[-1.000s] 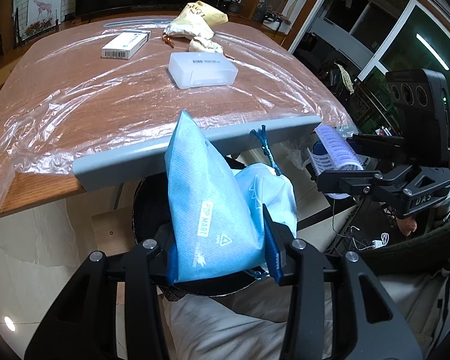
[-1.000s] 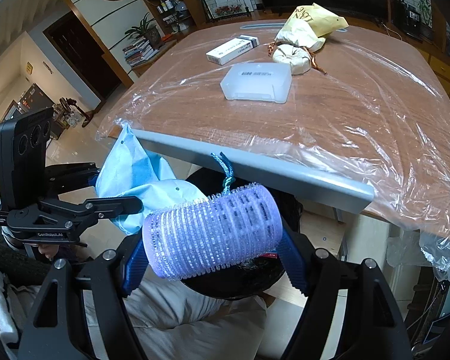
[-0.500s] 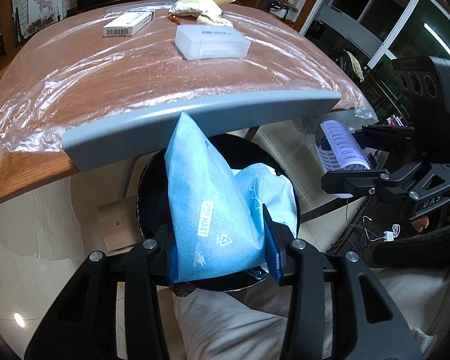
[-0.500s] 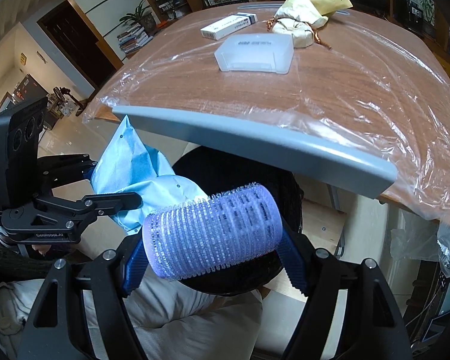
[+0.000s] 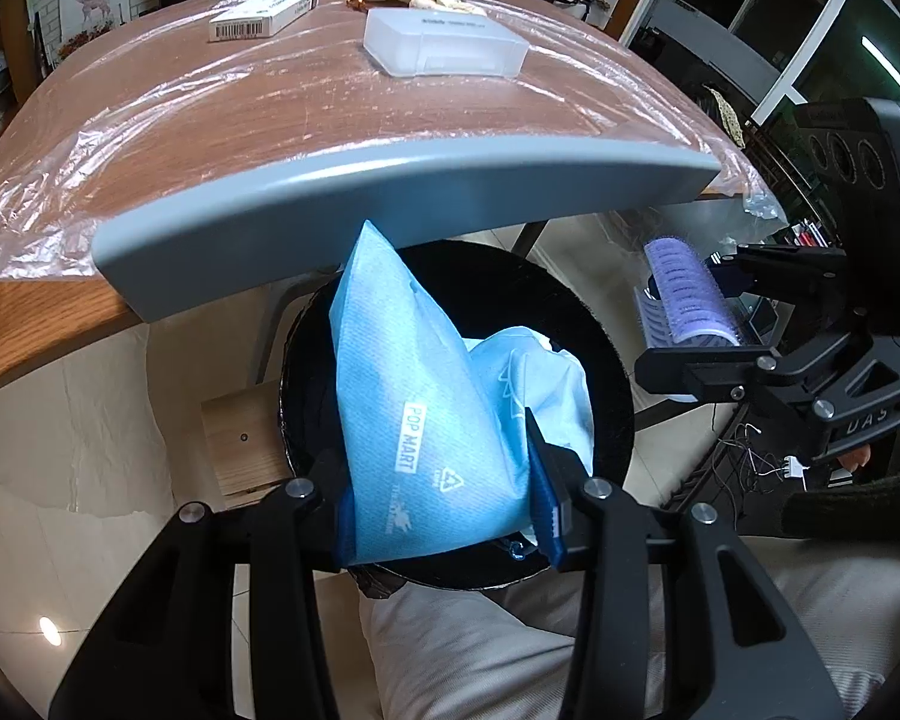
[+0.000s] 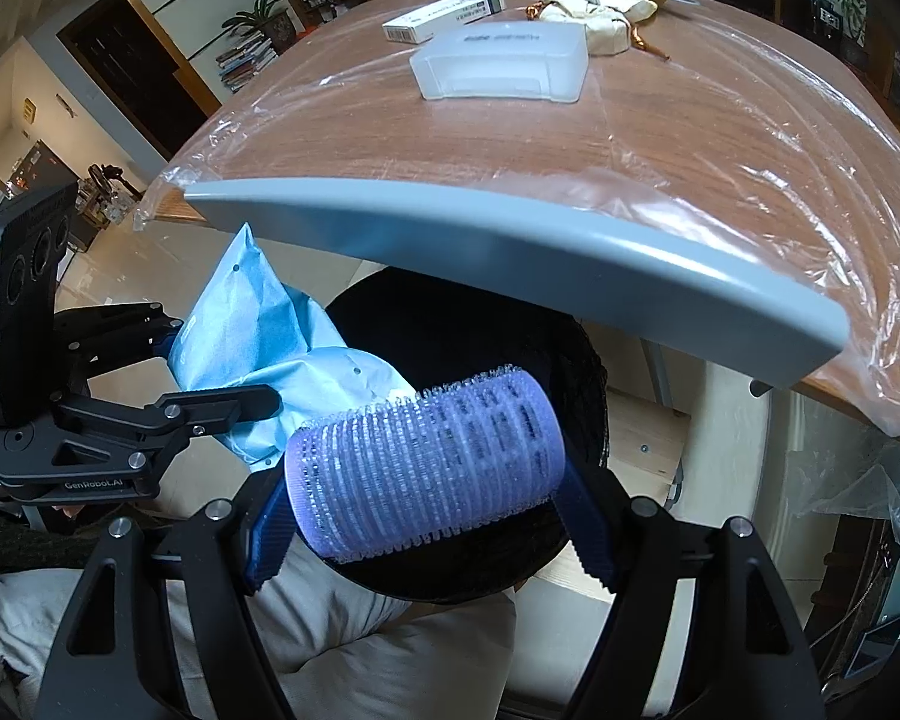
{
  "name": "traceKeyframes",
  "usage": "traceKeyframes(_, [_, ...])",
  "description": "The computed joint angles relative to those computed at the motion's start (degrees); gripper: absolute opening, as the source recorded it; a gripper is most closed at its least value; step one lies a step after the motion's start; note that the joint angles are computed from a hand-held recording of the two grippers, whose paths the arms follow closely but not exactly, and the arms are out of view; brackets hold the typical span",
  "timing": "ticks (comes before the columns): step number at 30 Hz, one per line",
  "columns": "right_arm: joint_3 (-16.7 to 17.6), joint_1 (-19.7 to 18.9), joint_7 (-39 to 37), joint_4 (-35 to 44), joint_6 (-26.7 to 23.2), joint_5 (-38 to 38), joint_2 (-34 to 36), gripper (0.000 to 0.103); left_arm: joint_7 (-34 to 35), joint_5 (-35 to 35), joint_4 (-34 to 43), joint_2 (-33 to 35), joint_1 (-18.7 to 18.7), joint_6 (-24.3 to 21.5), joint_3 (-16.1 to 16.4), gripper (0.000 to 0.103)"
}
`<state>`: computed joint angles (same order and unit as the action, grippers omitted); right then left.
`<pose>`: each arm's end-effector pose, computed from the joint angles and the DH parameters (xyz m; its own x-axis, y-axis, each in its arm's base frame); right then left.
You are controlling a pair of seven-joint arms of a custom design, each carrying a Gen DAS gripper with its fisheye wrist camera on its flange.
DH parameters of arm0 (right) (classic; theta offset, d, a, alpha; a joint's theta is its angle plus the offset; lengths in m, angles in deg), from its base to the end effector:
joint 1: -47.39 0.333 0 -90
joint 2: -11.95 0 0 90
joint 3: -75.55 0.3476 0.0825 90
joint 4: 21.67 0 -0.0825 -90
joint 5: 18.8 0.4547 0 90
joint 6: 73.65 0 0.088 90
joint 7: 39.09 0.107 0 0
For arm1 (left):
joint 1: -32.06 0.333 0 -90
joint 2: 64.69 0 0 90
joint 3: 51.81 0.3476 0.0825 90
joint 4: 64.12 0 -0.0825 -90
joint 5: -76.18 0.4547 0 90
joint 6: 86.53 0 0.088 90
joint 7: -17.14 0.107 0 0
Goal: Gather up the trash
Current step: 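Carry the purple curler and blue bag over the black bin with both tools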
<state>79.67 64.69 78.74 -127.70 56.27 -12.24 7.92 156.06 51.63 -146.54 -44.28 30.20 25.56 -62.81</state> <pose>0.6014 0.2405 0.6184 -0.0945 -0.9457 -0.3112 -0.9088 0.2095 -0.3608 0.7442 -0.1754 0.5299 -0.8117 -0.5438 0.2131 -0.5775 0.6930 -0.4315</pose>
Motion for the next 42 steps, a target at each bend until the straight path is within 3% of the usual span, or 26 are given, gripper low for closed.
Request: traceKeyframes(42, [0.90,0.34,5.61,2.89,-2.60,-5.34,5.98,0.074,-1.24,8.26,-3.53,1.34,-3.51,7.28,0.15,0.045])
